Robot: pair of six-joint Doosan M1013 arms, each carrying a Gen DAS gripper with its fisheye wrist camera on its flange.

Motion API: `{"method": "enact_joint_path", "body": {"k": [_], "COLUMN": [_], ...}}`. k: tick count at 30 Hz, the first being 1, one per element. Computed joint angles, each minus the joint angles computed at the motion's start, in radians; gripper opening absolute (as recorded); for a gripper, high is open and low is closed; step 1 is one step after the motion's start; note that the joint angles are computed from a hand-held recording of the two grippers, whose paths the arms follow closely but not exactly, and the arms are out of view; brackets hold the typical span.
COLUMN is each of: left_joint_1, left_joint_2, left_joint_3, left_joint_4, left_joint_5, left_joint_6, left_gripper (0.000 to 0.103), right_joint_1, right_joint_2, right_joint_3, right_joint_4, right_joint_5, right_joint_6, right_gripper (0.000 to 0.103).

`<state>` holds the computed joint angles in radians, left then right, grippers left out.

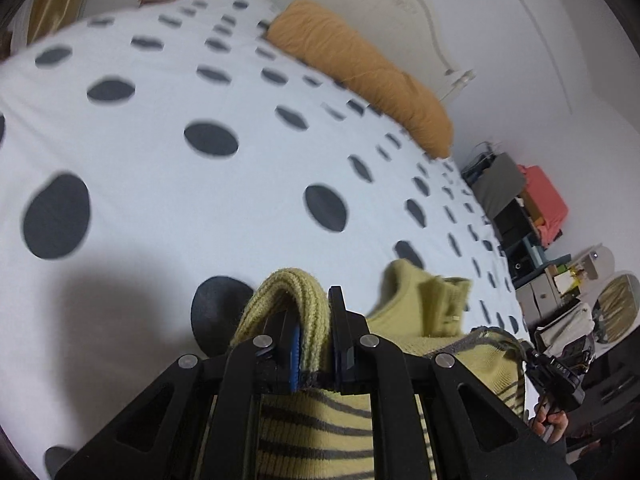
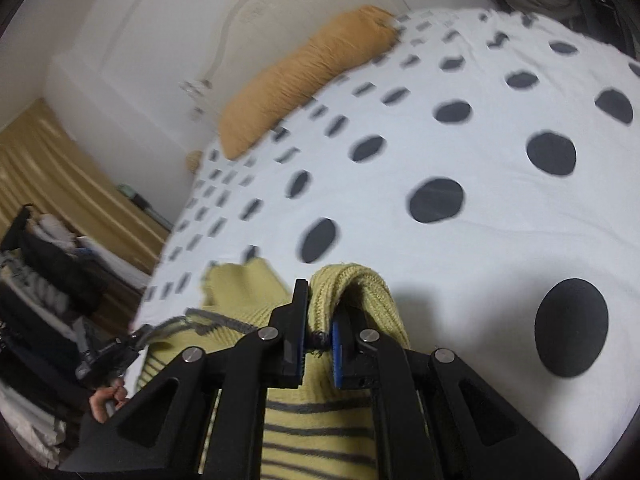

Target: Fold large clothes

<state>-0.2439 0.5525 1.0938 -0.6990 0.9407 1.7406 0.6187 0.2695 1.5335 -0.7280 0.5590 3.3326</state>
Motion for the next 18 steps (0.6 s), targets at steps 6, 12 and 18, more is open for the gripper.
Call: {"method": "enact_joint_path", "body": {"k": [6,12,18], "left_joint_1": [0.016,0.014,0.060], "left_joint_2": [0.048,-0.086,-0.237], "left_joint_3": [-0.070,0.037,0.221], "left_joint_4": [-0.003,0.208,0.055], "left_joint_5": [0.102,-0.155,0.030], "left_joint_6": [-0.143,-0.263,-0.096], "left_gripper": [0.022,0.102,0.102], "right_joint_1": [-0.029,0.058,0.188], "right_joint_2": [0.011,-0.043,-0.137], "right_joint_3": [-0.013,-0.052,0.030], "right_joint_4": [0.218,-0.101,-0.084], "right_joint_5": [0.060,0.367,0.339], "right_joint_6": [-0.165,0.004,0.105], "right_gripper": [0.021,0.084,0.084]}}
